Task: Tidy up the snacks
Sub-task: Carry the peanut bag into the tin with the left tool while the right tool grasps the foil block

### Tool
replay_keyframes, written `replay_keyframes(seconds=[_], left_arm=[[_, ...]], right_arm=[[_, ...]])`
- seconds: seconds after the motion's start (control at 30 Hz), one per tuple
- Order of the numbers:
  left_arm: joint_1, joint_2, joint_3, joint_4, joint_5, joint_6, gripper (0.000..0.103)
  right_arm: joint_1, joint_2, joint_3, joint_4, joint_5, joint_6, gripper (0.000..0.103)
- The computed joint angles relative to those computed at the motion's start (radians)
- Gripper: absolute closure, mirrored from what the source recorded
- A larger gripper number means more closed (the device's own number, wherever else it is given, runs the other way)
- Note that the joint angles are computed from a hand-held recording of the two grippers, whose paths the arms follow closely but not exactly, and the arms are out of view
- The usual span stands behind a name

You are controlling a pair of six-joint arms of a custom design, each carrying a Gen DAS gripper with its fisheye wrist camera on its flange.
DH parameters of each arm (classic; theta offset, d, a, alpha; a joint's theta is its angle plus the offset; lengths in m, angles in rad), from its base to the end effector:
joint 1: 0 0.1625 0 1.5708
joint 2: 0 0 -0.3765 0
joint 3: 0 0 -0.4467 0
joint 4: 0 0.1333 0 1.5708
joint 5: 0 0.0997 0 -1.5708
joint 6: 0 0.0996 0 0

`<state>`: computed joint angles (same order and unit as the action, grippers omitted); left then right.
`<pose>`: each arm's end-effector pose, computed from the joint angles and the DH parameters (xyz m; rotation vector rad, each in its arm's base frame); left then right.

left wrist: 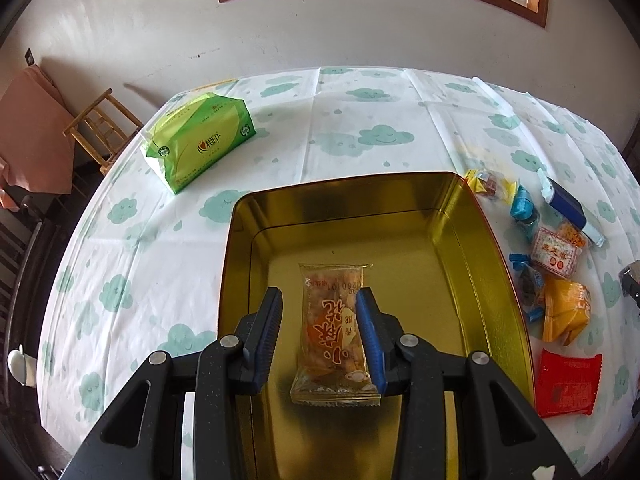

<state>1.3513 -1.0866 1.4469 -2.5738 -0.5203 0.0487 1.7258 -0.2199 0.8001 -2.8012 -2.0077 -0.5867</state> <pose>0.0614 -0.7337 0.3584 -0.1167 2.0632 -0.7733 0.2252 -0.8505 -0.0117 0.7306 -2.3944 0.7032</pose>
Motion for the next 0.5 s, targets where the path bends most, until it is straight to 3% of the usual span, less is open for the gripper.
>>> replay_keyframes(seconds=[0.4,0.5], left_arm=[[-0.046,-0.046,0.096,-0.086,0.063,-0.001,0.065],[-0.065,-0.067,0.138,-0.132,0.077,0.002,0.057]], right_arm=[[0.0,0.0,-0.002,0.001,0.001,-0.001,0.041],[0.0,0.0,-0.001,0.001,0.001,-0.001,0.041]])
